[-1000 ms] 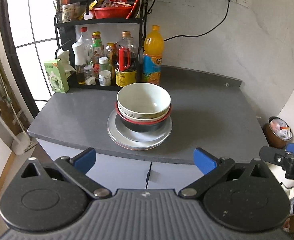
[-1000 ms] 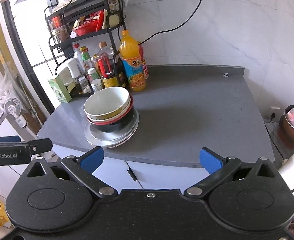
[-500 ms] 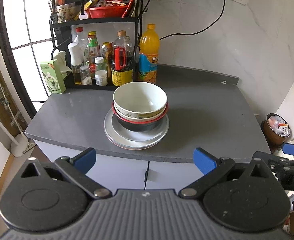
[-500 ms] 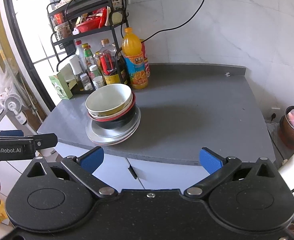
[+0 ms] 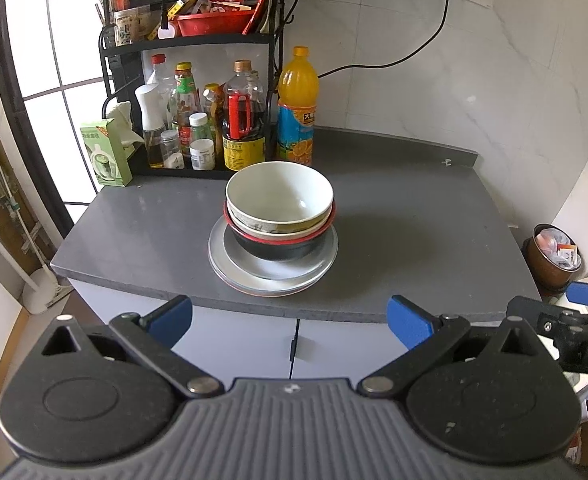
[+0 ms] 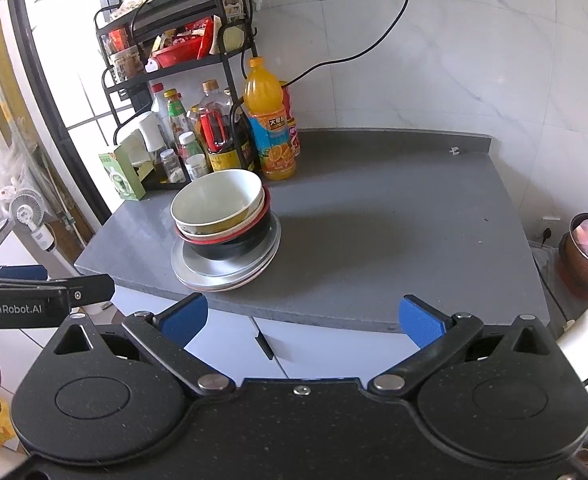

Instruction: Organize plates and bowls

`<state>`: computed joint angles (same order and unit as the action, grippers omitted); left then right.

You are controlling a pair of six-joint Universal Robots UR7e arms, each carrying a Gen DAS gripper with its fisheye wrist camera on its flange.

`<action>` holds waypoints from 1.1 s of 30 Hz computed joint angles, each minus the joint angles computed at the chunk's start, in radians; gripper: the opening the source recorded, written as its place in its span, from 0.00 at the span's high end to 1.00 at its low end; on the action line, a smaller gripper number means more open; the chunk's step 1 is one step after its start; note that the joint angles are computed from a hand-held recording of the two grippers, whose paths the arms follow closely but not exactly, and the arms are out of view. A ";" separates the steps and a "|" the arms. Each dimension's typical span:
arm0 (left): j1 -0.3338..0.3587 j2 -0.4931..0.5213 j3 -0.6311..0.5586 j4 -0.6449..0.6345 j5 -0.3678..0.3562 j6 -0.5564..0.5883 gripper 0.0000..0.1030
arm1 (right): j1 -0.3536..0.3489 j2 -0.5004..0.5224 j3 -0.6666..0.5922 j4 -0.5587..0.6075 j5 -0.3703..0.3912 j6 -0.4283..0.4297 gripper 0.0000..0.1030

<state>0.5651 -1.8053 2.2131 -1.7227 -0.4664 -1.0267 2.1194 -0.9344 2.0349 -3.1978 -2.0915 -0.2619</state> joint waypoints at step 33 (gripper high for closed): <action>0.014 0.020 -0.006 -0.043 0.007 0.027 0.00 | -0.002 0.013 -0.015 -0.015 -0.002 -0.001 0.00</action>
<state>0.5790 -1.7852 2.2068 -1.7658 -0.4591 -0.9998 2.1169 -0.9212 2.0197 -3.2128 -2.0937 -0.2630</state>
